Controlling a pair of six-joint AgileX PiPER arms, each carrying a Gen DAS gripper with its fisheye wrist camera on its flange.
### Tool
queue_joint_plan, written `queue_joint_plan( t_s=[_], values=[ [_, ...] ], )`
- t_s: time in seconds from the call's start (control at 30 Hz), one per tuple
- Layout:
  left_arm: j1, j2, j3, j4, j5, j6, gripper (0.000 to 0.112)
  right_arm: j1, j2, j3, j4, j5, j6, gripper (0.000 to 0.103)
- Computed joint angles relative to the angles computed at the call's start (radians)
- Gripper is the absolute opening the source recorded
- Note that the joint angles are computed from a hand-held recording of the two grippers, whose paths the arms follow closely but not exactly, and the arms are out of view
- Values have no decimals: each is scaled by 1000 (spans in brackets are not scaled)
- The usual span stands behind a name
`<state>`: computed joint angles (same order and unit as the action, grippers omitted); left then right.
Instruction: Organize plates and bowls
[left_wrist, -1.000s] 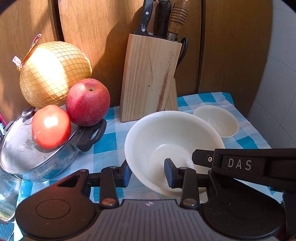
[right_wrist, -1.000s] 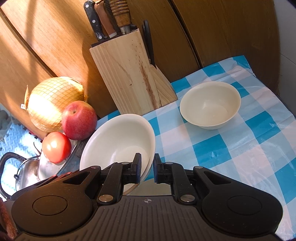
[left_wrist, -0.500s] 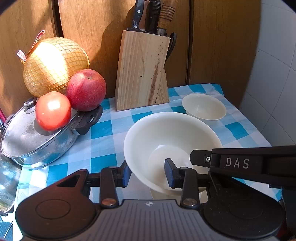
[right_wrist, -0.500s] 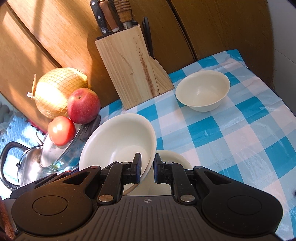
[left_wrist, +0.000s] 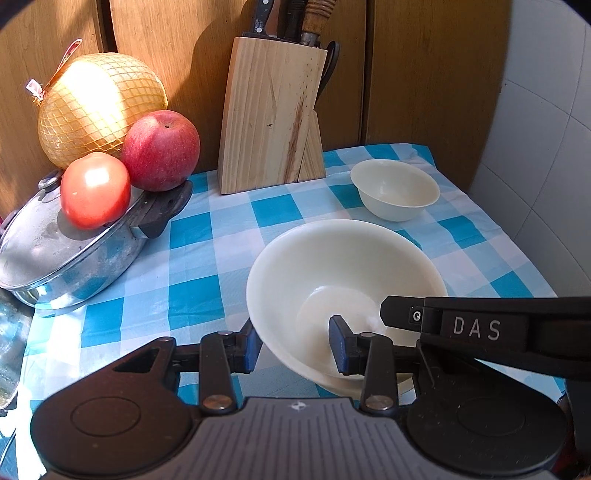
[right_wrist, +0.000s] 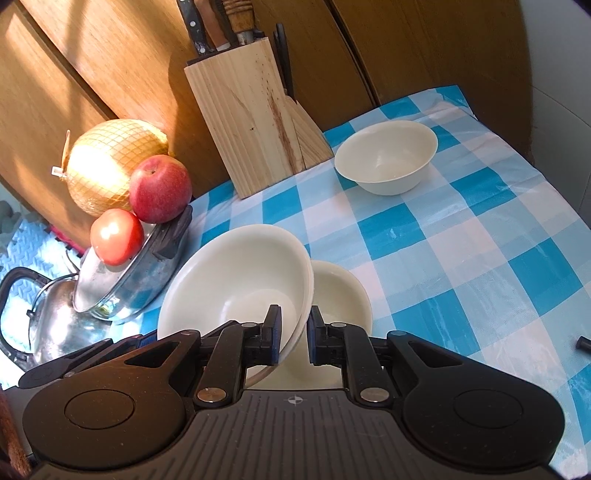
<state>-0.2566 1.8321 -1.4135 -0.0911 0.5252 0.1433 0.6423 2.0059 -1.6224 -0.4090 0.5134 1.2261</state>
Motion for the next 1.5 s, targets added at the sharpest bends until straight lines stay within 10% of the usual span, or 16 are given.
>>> queue_joint_plan(
  t_s=[0.77,1.5],
  values=[
    [29,18,-23,-47,10,36,31,-9,-22,36,-99,44,79,29],
    [-17,241,-388,-17,136,-86,31,-136,-36,57,-161,-10,173,34]
  ],
)
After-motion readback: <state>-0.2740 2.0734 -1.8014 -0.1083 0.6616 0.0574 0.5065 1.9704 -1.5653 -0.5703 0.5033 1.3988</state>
